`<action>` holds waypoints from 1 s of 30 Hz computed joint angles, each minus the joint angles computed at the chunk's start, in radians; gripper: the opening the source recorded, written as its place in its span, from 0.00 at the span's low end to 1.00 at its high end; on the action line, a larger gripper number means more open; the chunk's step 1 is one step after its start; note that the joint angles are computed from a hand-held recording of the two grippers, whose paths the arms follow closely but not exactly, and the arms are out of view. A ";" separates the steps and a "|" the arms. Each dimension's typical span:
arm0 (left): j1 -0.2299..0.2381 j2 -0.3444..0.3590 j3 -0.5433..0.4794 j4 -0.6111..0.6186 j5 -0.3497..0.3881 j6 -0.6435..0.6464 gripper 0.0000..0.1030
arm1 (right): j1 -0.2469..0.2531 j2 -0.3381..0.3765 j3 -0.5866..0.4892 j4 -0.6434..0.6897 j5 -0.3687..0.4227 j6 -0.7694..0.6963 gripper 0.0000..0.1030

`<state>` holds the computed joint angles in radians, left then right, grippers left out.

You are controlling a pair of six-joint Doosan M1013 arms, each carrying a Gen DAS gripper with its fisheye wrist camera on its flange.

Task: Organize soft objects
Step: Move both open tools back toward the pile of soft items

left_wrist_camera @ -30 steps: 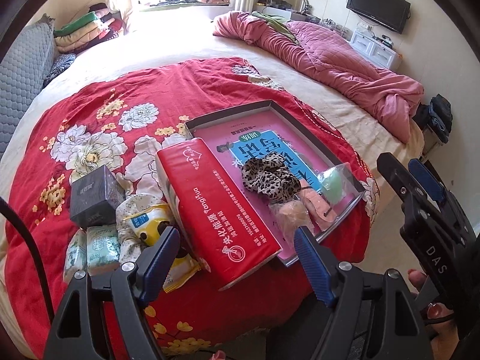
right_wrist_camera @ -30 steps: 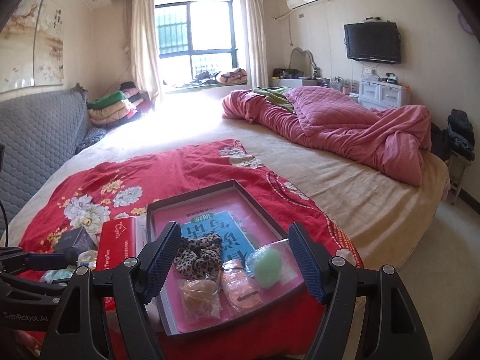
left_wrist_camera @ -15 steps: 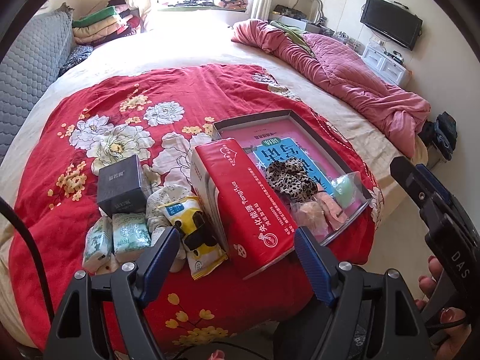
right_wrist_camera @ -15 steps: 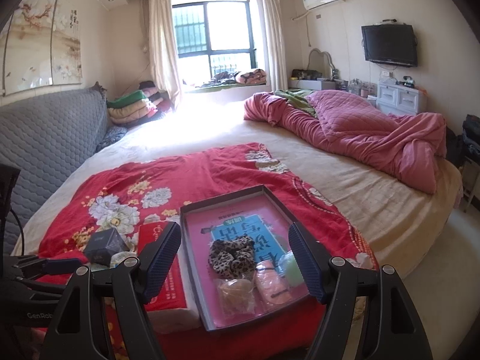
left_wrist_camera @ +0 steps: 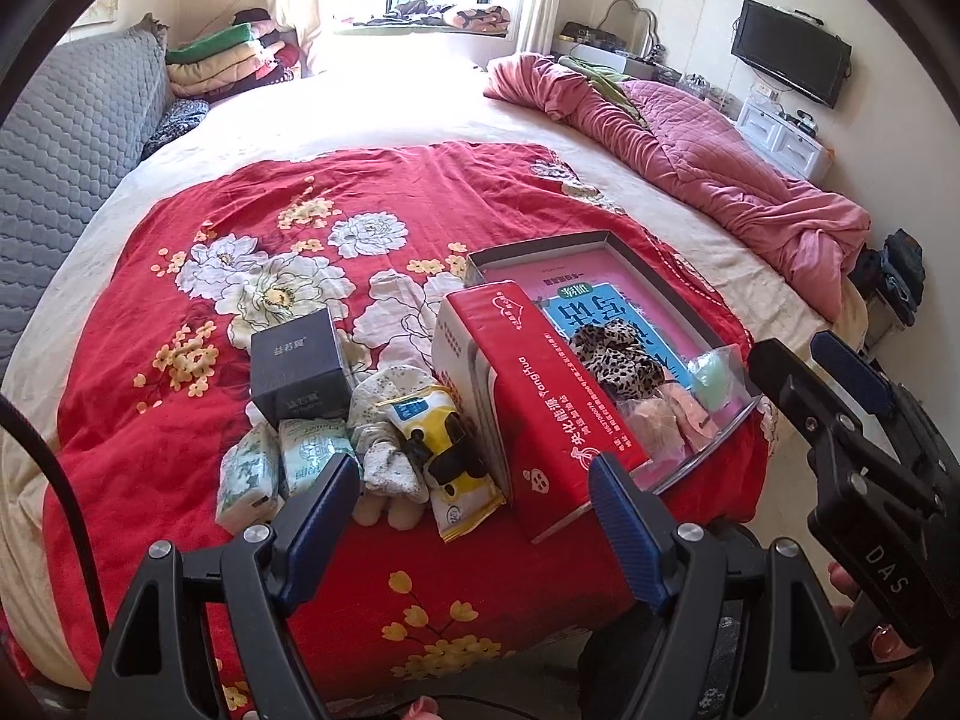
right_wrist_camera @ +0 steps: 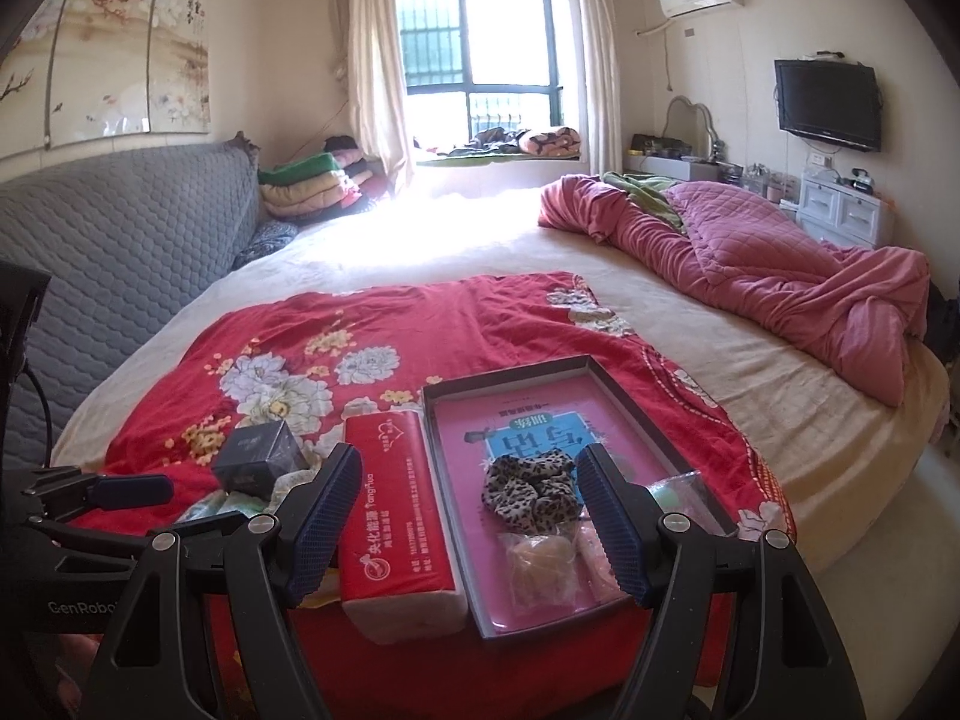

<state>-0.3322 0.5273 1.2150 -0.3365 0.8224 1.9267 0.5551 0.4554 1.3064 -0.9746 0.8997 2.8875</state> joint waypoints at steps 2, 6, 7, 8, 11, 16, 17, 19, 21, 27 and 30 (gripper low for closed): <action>0.004 -0.001 0.003 -0.007 0.003 0.005 0.76 | 0.002 0.003 -0.005 0.003 0.004 -0.013 0.73; 0.009 -0.006 0.012 -0.004 -0.001 0.007 0.76 | 0.007 0.011 -0.015 0.004 0.010 -0.042 0.73; 0.010 -0.007 0.015 0.003 -0.002 0.003 0.76 | 0.007 0.011 -0.015 0.008 0.005 -0.044 0.73; 0.010 -0.008 0.016 0.006 -0.004 0.000 0.76 | 0.007 0.012 -0.016 0.008 0.002 -0.043 0.73; 0.013 -0.012 0.025 0.003 -0.010 0.001 0.76 | 0.009 0.015 -0.020 0.014 -0.005 -0.055 0.73; 0.022 -0.015 0.036 -0.001 -0.013 0.002 0.76 | 0.009 0.022 -0.027 0.045 -0.021 -0.092 0.73; 0.025 -0.014 0.037 -0.003 -0.010 0.000 0.76 | 0.010 0.024 -0.029 0.048 -0.023 -0.099 0.73; 0.032 -0.012 0.038 -0.001 -0.004 -0.012 0.76 | 0.011 0.028 -0.033 0.058 -0.029 -0.115 0.73; 0.041 -0.010 0.039 0.002 0.002 -0.023 0.76 | 0.011 0.034 -0.042 0.080 -0.032 -0.141 0.73; 0.079 -0.003 0.058 0.023 0.009 -0.069 0.76 | 0.011 0.047 -0.054 0.128 -0.047 -0.203 0.73; 0.097 0.003 0.061 0.034 0.015 -0.103 0.76 | 0.011 0.056 -0.060 0.152 -0.050 -0.239 0.73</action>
<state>-0.2352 0.5307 1.2760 -0.3022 0.8377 1.8233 0.5665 0.5109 1.2462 -0.8230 0.8493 2.6484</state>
